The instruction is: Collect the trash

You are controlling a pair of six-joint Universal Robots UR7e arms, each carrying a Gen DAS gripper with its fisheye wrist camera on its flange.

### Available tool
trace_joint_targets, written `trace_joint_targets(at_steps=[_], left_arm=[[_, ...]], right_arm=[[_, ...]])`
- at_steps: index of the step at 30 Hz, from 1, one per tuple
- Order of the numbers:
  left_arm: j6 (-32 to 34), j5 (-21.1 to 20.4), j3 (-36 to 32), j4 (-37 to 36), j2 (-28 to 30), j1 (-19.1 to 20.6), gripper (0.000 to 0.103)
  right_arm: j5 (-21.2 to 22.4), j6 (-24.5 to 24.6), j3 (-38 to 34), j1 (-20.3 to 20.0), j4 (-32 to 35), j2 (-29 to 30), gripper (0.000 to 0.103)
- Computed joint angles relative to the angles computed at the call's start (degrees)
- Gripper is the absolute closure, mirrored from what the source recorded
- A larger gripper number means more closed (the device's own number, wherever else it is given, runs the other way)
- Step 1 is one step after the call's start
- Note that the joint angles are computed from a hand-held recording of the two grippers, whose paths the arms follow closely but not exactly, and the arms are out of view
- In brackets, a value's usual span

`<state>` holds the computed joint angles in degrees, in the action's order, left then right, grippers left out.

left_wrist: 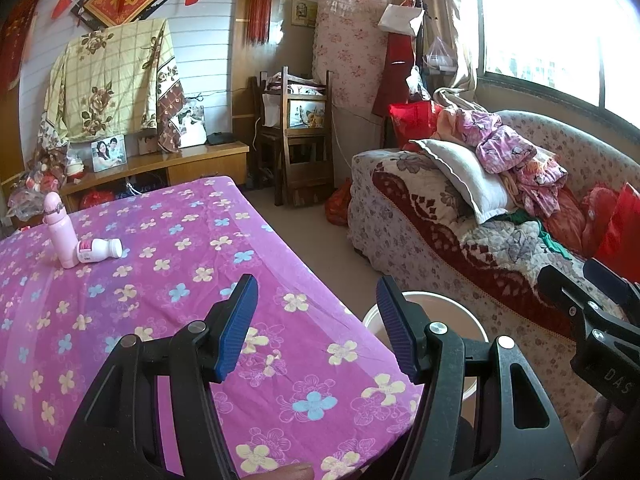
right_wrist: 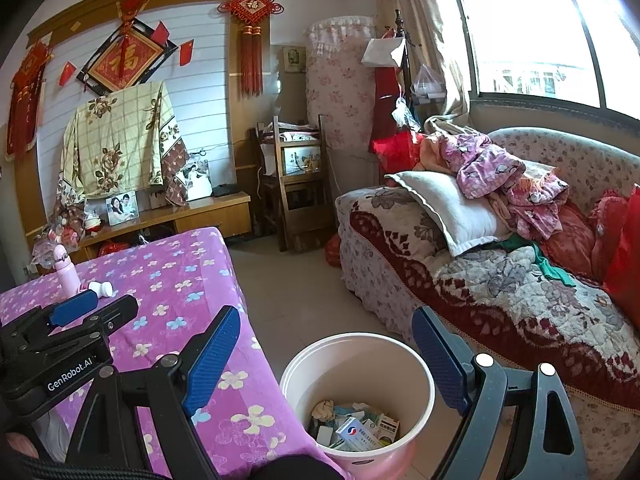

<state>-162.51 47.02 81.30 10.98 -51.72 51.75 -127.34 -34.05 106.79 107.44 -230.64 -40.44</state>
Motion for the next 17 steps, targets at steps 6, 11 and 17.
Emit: trace_joint_targets(at_steps=[6,11,17], left_arm=[[-0.84,0.37,-0.57,1.27,0.60,0.27,0.043],[-1.85,1.55,-1.42,2.64,1.04,0.82,0.043],[-1.62,1.49,-1.56,2.69,1.04,1.17,0.043]], right_arm=[[-0.21,0.30,-0.04,-0.12,0.50,0.00,0.017],[-0.07,0.63,0.27,-0.50,0.82,-0.13,0.017],[0.04,0.83,0.40,-0.74,1.39,-0.31,0.017]])
